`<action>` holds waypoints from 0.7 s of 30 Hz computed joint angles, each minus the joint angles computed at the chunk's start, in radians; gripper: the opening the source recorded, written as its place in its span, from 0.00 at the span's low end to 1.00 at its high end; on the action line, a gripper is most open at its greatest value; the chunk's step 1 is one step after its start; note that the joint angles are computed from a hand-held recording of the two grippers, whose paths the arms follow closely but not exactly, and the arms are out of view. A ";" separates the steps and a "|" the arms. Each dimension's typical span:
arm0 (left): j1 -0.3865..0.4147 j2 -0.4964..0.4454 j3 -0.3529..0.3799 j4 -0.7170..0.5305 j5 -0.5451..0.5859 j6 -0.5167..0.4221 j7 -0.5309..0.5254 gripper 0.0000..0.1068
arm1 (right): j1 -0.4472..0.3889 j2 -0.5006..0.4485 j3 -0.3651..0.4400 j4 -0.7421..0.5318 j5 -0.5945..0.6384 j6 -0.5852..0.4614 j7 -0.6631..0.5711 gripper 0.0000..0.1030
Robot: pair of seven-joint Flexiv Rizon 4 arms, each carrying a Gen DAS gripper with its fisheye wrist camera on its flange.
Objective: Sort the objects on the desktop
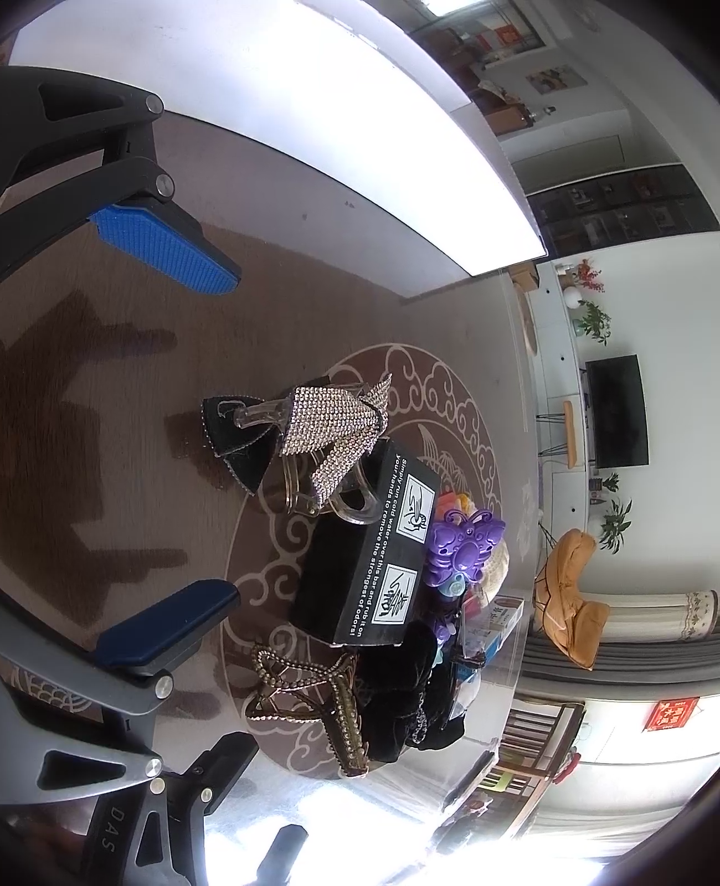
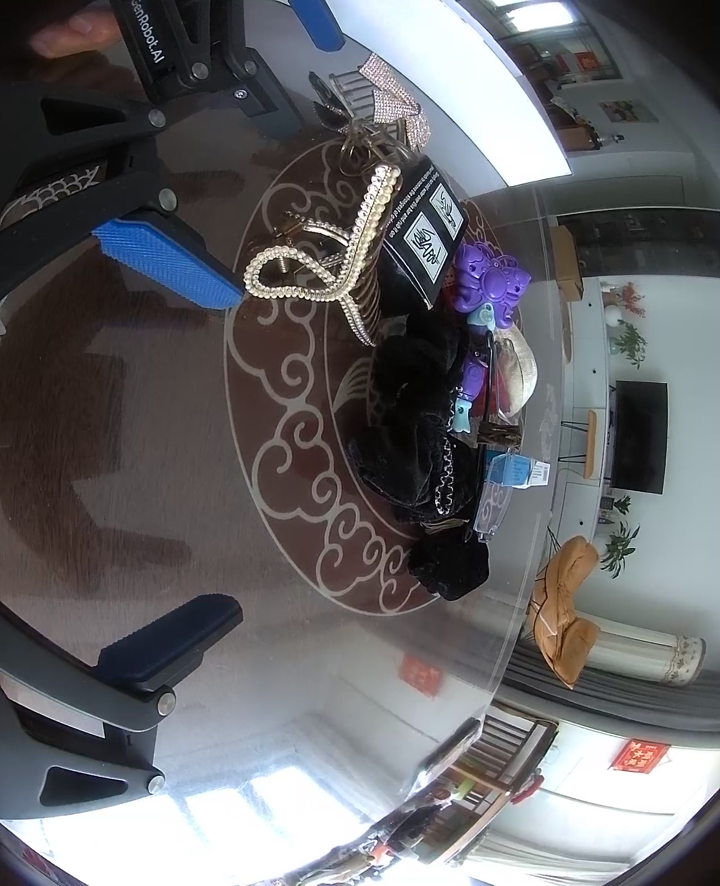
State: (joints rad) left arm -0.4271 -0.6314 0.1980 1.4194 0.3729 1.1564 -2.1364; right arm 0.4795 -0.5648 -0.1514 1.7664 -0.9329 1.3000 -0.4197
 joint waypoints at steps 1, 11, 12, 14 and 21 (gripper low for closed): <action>0.000 0.000 -0.001 -0.001 0.000 -0.003 0.002 0.96 | -0.001 0.000 0.001 -0.001 0.000 0.000 -0.001 1.00; 0.004 -0.001 -0.007 -0.003 -0.005 -0.006 0.006 0.96 | -0.024 -0.021 0.048 -0.028 0.079 -0.026 -0.086 1.00; 0.005 -0.001 -0.007 -0.003 -0.006 -0.006 0.006 0.96 | -0.026 -0.024 0.057 -0.033 0.095 -0.033 -0.106 1.00; 0.005 -0.001 -0.009 -0.004 -0.008 -0.006 0.007 0.96 | -0.022 -0.028 0.060 -0.039 0.116 -0.041 -0.132 1.00; 0.004 -0.002 -0.008 -0.003 -0.009 -0.005 0.009 0.96 | -0.012 -0.029 0.050 -0.036 0.154 -0.032 -0.150 1.00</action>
